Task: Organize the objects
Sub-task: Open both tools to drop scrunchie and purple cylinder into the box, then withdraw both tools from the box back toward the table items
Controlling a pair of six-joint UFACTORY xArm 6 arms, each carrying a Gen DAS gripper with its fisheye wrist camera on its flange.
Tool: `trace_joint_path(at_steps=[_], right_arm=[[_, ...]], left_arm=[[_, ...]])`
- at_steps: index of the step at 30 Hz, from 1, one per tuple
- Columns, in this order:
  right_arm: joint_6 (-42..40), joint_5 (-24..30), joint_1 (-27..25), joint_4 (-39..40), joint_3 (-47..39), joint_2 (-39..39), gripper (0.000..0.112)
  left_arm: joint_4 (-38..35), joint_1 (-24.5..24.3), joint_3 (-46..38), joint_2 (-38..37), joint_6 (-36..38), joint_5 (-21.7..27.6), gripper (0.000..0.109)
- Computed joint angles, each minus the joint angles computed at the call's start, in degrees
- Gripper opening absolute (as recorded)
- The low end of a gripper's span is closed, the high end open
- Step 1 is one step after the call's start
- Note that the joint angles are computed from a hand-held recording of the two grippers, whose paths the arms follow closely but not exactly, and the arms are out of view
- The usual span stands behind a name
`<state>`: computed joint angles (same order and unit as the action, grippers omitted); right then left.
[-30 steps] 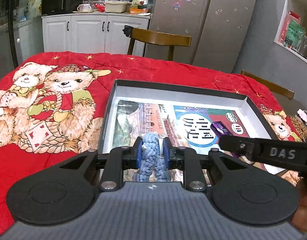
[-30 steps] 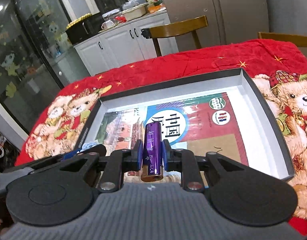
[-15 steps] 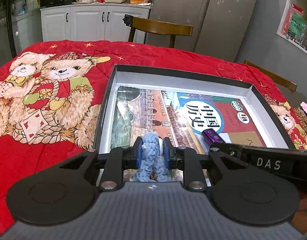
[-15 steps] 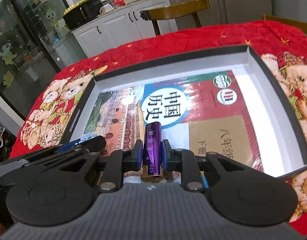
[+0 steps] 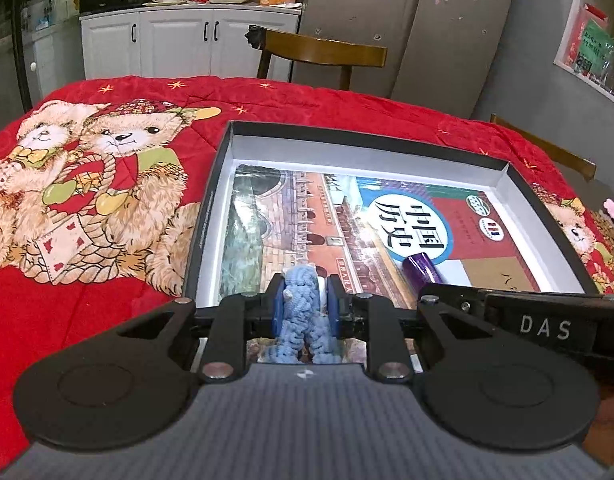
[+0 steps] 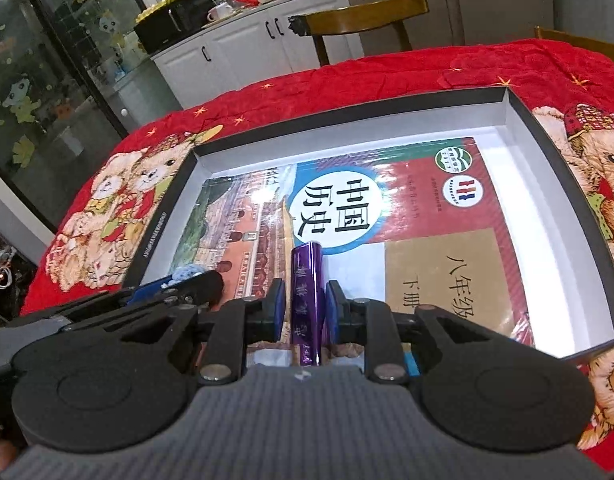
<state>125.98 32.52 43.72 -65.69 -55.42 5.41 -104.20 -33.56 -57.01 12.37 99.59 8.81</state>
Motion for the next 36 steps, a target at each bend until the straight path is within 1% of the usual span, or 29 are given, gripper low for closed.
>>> trace_joint_path(at_steps=[1,4,5,6,7,8,9,10,12,15,17,19,20,22,25,26,27,29,30,33,35,36], right_arm=[[1.04,-0.51,-0.17,-0.92,0.32,-0.28,0.028],[2.26,-2.05,-0.64,-2.75,1.05,-1.25,0.037],[3.02,-2.34,-0.68,-3.81,1.31,-1.71,0.042],[3.66,-2.17,-0.54,-4.72,1.5,-2.23,0.046],[3.97,-1.81,-0.37,-5.39,1.59,-2.7,0.051],[4.25,-1.27,-0.1,-6.2,1.69,-3.2,0.054],[4.31,-0.69,0.18,-6.82,1.72,-3.69,0.055],[4.78,-0.18,0.46,-7.81,1.88,-4.32,0.059],[5.97,0.63,0.95,-9.85,2.2,-5.49,0.062],[7.42,3.11,2.39,-12.07,2.56,-7.4,0.07],[9.08,5.62,3.9,-14.17,2.92,-9.03,0.077],[9.17,8.55,5.67,-15.2,3.1,-10.69,0.082],[8.16,10.63,6.92,-15.24,3.16,-11.79,0.084],[5.69,17.22,10.58,-15.27,3.03,-14.04,0.088],[5.33,32.65,18.84,-15.84,2.45,-16.67,0.099],[5.76,36.99,21.39,-16.12,2.37,-17.23,0.102],[6.25,40.5,23.62,-16.57,2.38,-17.7,0.103],[6.14,46.64,28.02,-17.13,2.28,-18.4,0.103],[5.29,49.01,29.77,-16.68,1.72,-18.27,0.103],[2.99,57.05,35.26,-14.8,-0.95,-16.43,0.103],[2.25,61.85,38.43,-14.0,-2.52,-15.09,0.103],[2.05,64.06,40.09,-13.95,-3.17,-14.31,0.103]], left_arm=[[0.4,0.03,0.02,-0.02,-0.36,0.16,0.026],[1.54,0.3,0.3,-0.35,-1.46,0.76,0.026],[1.94,0.33,0.37,-0.52,-1.72,0.71,0.026],[2.16,0.46,0.48,-0.81,-1.81,0.78,0.03],[2.41,0.63,0.61,-1.15,-2.21,0.89,0.037],[2.96,0.95,0.95,-1.69,-2.97,1.46,0.041],[4.89,1.48,1.37,-2.32,-5.14,2.46,0.049],[6.69,2.13,1.81,-3.01,-7.26,3.75,0.051],[7.58,3.28,2.41,-4.47,-8.46,5.85,0.053],[6.3,4.44,2.98,-6.92,-7.37,6.64,0.057],[3.61,5.24,3.56,-9.0,-5.41,6.83,0.06],[1.33,6.56,4.69,-11.84,-3.63,8.26,0.063],[0.86,7.18,5.5,-13.52,-3.4,9.04,0.063],[1.59,8.29,7.51,-17.49,-4.09,10.74,0.066],[1.94,10.03,11.8,-25.23,-2.68,14.18,0.07],[0.99,10.57,13.54,-28.23,-1.29,15.34,0.071],[0.23,10.96,15.33,-31.35,-0.18,16.17,0.073],[-0.76,11.73,19.17,-37.68,1.03,18.21,0.076],[0.09,11.96,21.07,-40.83,-0.2,18.97,0.08],[5.01,11.9,26.44,-49.35,-6.01,20.87,0.08],[8.64,10.02,29.95,-55.14,-8.4,19.69,0.08],[9.53,9.15,31.78,-58.07,-8.41,19.21,0.08]])
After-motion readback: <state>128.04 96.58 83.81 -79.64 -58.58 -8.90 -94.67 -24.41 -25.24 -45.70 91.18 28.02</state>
